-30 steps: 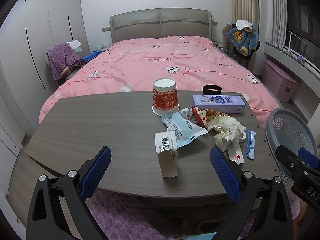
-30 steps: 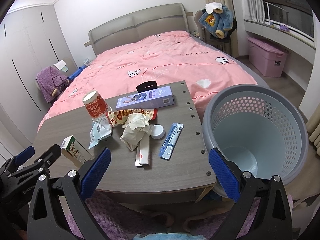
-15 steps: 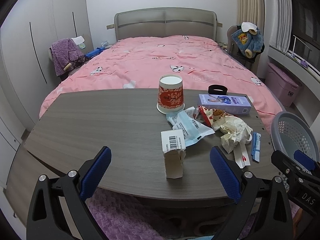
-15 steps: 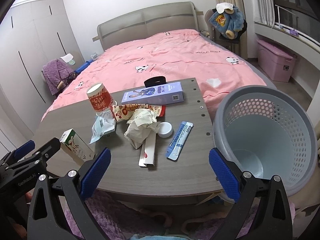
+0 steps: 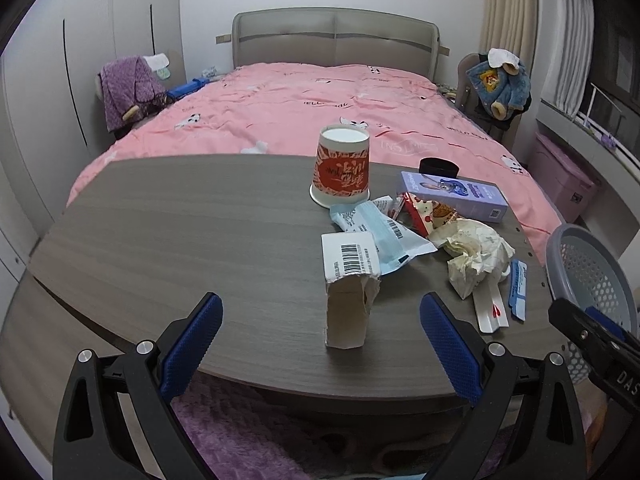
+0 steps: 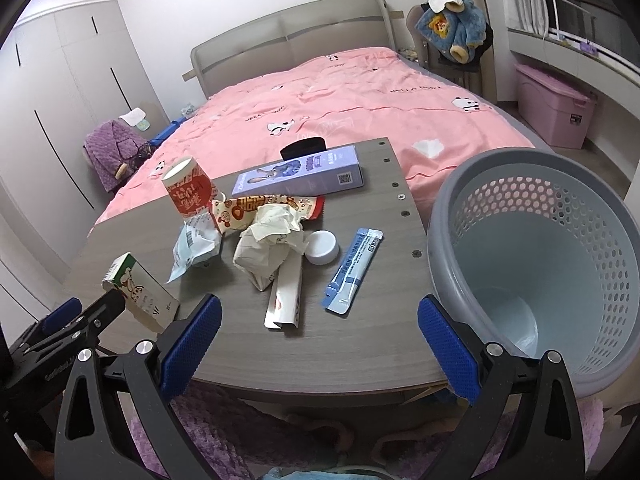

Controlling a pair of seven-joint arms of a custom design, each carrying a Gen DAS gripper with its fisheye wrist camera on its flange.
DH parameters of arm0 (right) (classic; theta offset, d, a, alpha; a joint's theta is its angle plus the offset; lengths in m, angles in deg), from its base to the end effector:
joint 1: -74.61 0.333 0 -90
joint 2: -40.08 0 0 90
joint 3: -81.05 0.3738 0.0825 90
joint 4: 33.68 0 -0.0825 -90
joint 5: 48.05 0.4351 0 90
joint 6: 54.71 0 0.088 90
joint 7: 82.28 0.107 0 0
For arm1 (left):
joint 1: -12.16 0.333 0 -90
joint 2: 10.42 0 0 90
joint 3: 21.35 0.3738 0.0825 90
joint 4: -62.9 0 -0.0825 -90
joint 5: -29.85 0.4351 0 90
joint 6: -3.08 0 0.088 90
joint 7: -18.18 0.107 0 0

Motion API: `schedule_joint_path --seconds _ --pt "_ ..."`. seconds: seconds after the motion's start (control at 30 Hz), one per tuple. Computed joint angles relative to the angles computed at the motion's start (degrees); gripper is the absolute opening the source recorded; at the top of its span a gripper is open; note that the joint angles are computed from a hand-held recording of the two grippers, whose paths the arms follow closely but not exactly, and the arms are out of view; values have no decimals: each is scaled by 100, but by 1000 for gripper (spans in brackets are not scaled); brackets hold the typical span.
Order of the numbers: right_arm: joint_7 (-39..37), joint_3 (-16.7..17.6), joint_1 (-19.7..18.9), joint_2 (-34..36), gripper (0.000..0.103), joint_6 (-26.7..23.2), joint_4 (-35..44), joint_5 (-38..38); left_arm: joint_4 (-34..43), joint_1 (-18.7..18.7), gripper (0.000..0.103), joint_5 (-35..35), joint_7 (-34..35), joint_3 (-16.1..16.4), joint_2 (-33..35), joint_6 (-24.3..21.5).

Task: Collect trash
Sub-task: 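Grasp the white milk carton with the left gripper while the right gripper grasps the white tube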

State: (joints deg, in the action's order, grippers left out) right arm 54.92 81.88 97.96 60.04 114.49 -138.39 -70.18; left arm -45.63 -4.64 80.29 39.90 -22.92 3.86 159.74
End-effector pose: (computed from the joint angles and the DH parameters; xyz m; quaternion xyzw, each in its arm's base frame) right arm 0.6698 0.3268 0.4581 -0.6344 0.6697 -0.1615 0.3507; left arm 0.6627 -0.2498 0.4572 -0.7030 0.6013 -0.2563 0.2802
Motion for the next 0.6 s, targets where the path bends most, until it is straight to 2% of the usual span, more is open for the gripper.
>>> schedule_joint_path --seconds 0.23,0.53,0.57,0.6 --pt "-1 5 -44 56 97 -83 12 107 333 -193 95 725 -420 131 345 -365" --pt "-18 10 -58 111 97 -174 54 114 596 -206 93 897 -590 237 657 -171" --pt "-43 23 -65 124 97 -190 67 120 611 -204 88 863 -530 238 678 -159" --pt "-48 25 -55 148 97 -221 106 120 634 -183 78 772 -406 220 707 -146"
